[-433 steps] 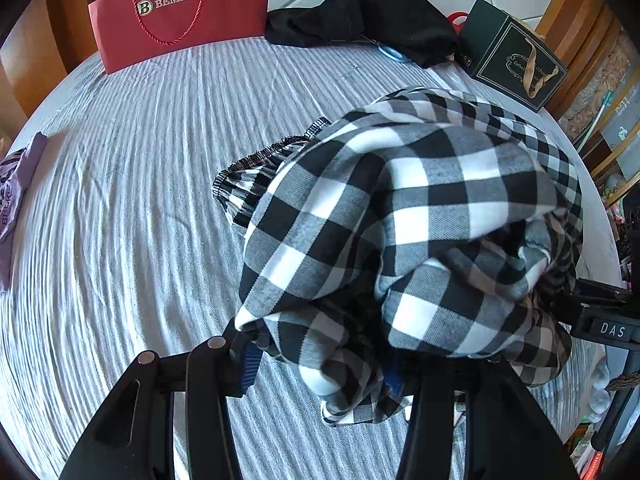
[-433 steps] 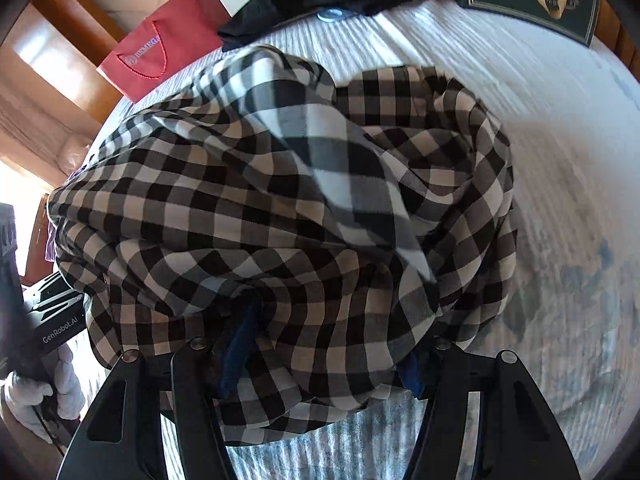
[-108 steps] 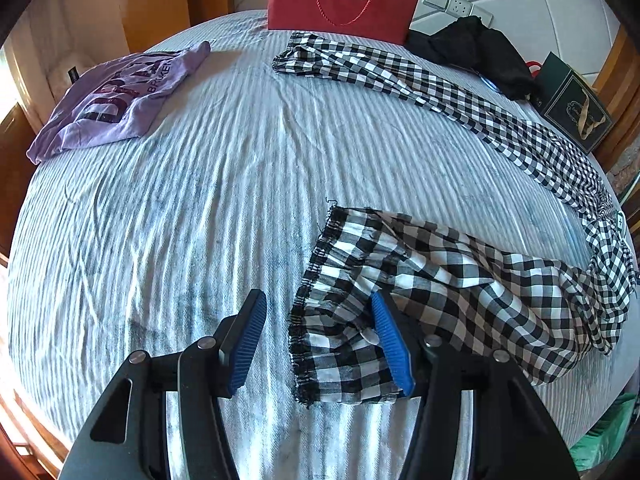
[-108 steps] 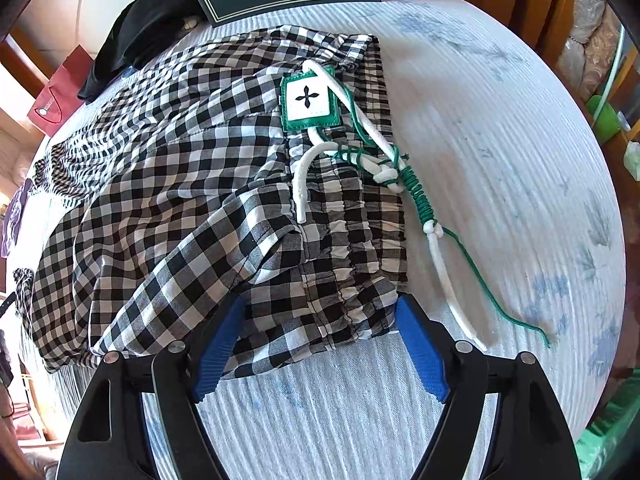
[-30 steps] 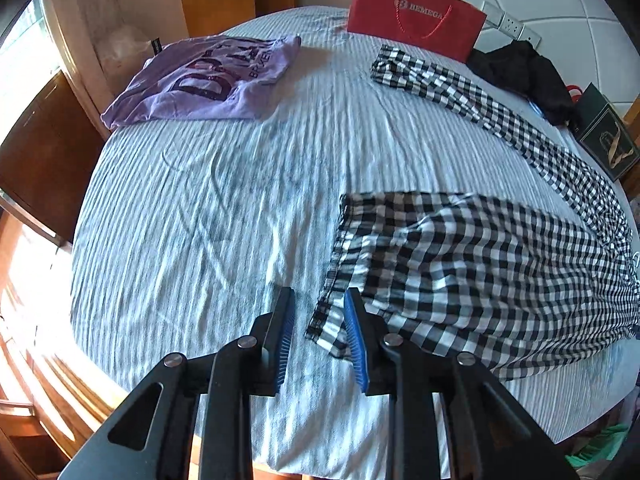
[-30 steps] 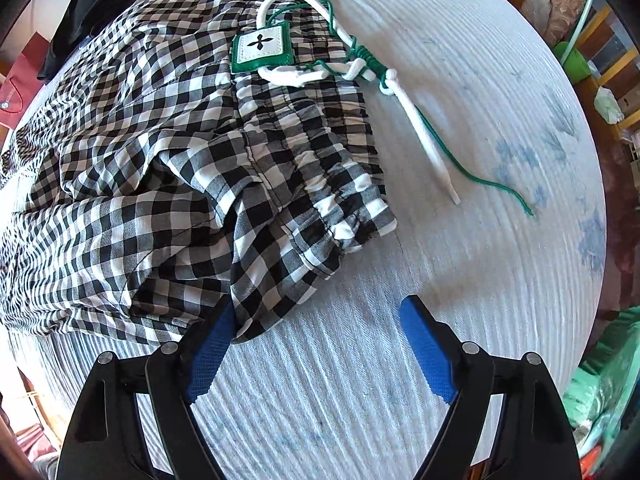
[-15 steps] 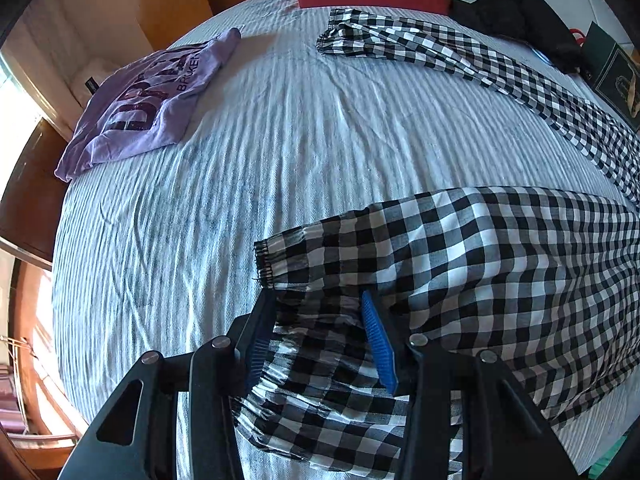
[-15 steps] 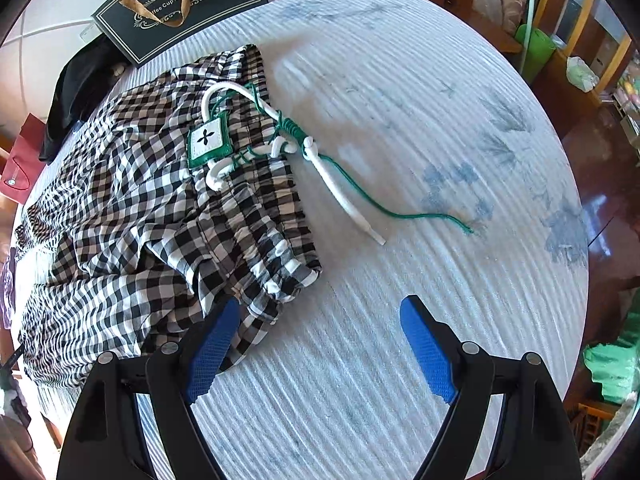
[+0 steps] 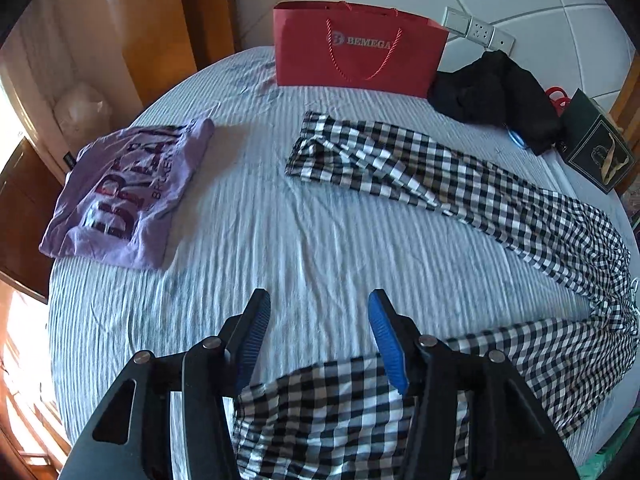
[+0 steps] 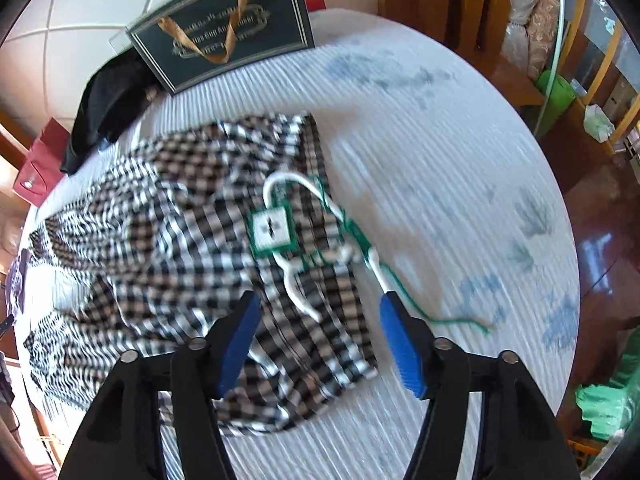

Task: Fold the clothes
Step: 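Smooth the pants flat and open both grippers above the waistband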

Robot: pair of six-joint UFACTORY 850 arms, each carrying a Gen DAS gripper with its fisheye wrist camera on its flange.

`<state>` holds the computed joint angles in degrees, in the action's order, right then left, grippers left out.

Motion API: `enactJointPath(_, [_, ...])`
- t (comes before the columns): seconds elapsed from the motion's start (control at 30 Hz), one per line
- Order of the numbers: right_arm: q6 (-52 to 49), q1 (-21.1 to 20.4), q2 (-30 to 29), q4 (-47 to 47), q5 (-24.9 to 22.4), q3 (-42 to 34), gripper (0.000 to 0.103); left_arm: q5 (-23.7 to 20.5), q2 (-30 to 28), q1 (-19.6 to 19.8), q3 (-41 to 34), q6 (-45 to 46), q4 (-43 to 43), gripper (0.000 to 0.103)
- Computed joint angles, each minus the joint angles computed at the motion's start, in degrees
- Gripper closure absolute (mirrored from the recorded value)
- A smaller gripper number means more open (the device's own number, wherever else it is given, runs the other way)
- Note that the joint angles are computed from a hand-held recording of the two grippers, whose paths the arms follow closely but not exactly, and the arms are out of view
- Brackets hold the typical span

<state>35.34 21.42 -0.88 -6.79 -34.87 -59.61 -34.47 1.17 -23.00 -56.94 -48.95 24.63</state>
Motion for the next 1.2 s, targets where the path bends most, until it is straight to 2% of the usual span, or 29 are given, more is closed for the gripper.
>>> enactJointPath(0.13, [0.4,0.0,-6.2,-1.1,-0.6,-7.5,0.032,1.7,-9.4,4.5,-9.8,8.6,-5.7,0.051])
enactJointPath(0.37, [-0.5,-2.6,-15.8,4.2,-0.7,-16.7,0.029,-2.1,-24.5,9.5,-26.7,19.2,-11.6,0.051])
enactJointPath(0.5, [0.1,-3.8,-20.4,5.7,-2.0,-21.4,0.029,-4.5,-30.0,11.0,-32.6,25.6,-15.2,0.051])
enactJointPath(0.63, [-0.2,-4.0,-23.9,6.0,-4.6,-25.2,0.029,-6.4,-33.8,11.8,-36.2,28.7,-16.8,0.051])
enactJointPath(0.73, [-1.1,-4.2,-25.2,7.7,-4.3,-26.4,0.029,-6.8,-35.5,12.2,-38.0,28.8,-17.1,0.051])
enactJointPath(0.97, [-2.7,-4.3,-28.8,10.4,-5.8,-29.2,0.029,-12.7,-39.1,12.1,-41.3,32.3,-18.3,0.05])
enactJointPath(1.0, [-2.9,-4.2,-29.4,10.3,-6.4,-29.6,0.029,-11.0,-38.4,12.2,-40.3,32.2,-18.1,0.049])
enactJointPath(1.1, [-1.9,-3.5,-30.9,8.2,-8.2,-30.8,0.028,-9.8,-38.2,12.8,-39.9,32.0,-19.9,0.048])
enactJointPath(1.13, [-0.5,-3.0,-31.4,6.2,-9.2,-31.5,0.032,-9.3,-38.2,12.5,-39.8,31.4,-18.7,0.061])
enactJointPath(1.17, [2.0,-2.1,-32.4,2.4,-11.8,-33.2,0.038,-8.6,-38.0,12.2,-39.7,31.5,-18.3,0.08])
enactJointPath(1.2, [4.3,-1.1,-33.6,-1.9,-15.1,-35.1,0.054,-8.6,-37.7,11.5,-39.6,29.4,-15.5,0.08])
